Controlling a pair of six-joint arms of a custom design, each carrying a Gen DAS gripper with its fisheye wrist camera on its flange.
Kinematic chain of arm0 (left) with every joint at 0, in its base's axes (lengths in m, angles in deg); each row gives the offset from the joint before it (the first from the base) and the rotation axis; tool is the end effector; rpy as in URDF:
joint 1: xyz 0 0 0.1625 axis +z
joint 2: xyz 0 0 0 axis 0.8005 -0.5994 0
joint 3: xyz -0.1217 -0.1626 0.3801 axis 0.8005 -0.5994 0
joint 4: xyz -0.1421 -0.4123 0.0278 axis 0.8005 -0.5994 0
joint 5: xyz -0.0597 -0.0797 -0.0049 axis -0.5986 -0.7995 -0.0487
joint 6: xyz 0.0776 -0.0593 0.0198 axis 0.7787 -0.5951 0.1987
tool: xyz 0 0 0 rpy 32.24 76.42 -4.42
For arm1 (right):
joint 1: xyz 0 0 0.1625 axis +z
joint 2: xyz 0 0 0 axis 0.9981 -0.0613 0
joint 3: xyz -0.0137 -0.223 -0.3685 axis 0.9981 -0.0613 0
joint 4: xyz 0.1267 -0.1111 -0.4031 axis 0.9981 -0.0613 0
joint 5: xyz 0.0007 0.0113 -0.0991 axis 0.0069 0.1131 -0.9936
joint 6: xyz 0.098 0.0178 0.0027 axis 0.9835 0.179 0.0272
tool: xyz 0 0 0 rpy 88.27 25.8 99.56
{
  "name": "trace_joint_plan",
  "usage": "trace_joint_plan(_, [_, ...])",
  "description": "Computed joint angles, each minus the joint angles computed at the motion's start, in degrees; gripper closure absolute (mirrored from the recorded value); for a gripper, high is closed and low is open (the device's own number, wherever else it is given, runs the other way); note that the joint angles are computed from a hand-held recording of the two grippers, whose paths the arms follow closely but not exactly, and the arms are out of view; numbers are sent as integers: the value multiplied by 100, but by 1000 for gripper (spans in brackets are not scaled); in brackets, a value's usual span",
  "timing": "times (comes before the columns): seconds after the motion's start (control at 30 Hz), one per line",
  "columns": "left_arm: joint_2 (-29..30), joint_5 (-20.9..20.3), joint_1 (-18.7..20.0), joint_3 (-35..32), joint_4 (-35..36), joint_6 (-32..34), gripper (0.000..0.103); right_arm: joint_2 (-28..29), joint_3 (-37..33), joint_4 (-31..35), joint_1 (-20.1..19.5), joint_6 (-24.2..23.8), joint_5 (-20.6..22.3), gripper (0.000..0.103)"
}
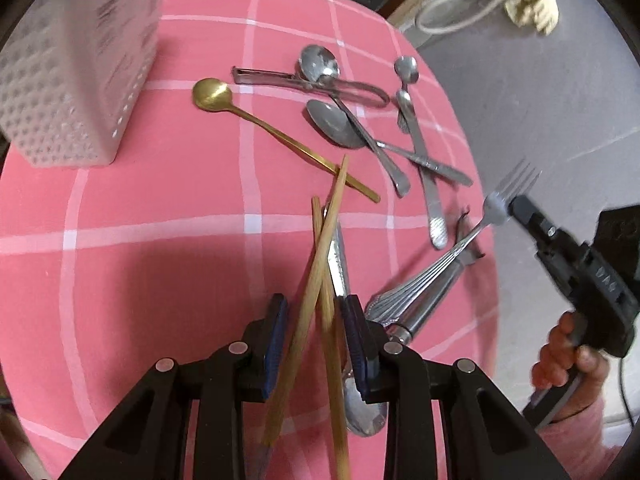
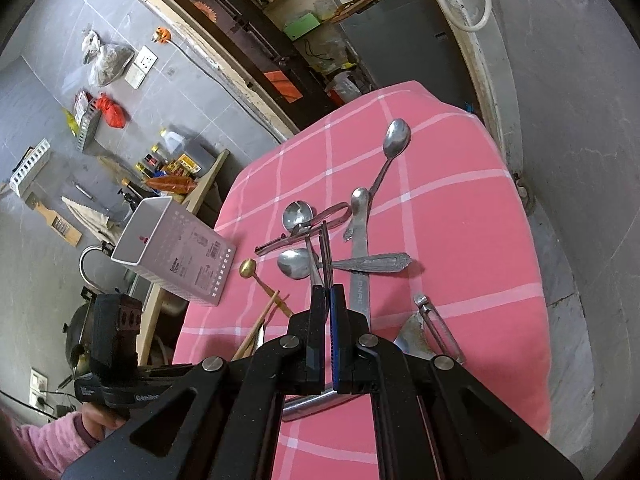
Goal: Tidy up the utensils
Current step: 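Lift the chopsticks with the left gripper and straighten them upright, then carry the chopsticks with the left gripper over the white holder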
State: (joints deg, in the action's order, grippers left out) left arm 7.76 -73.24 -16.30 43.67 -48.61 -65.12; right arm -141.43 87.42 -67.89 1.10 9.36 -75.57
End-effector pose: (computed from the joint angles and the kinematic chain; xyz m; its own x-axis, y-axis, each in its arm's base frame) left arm -0.3907 -0.5187 0.1072 -0.9349 -0.1611 -0.3161 -0.0380 0.9312 -0.3625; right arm 0.1099 -0.5798 0.3892 -0.9361 -0.3140 0.1584 -0.3516 0.8471 -0.3986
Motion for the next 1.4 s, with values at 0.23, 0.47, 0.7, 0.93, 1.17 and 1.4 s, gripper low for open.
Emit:
trace_joint_plan(0.23, [-13,-100,30,-85,175,252,96,-86,32,34,67,-115,-2,100])
trace_joint_plan(0.47, [-360,-270,-81,563,-1079,184,96,-316,216,-238,266,-270,27,100])
trace_joint_plan(0.7, [-728,819,-591,817,-1794,397,96,-376,137,-672,679,-431,118,100])
trace_joint_plan(0.93, [-927,2150,-907,638,-2677,1308,96,-92,-236,-1018,1202,-522,287,100])
trace_joint_plan(1.17, [-820,3553,-822,137,-3746,2795,96,630,-910,-1528,1782,-511,582,100])
trace_joint_plan(1.4, [-595,4286,-589,-301,-4847,4453,96,1318,-1331,-1952,2190,-782,449,100])
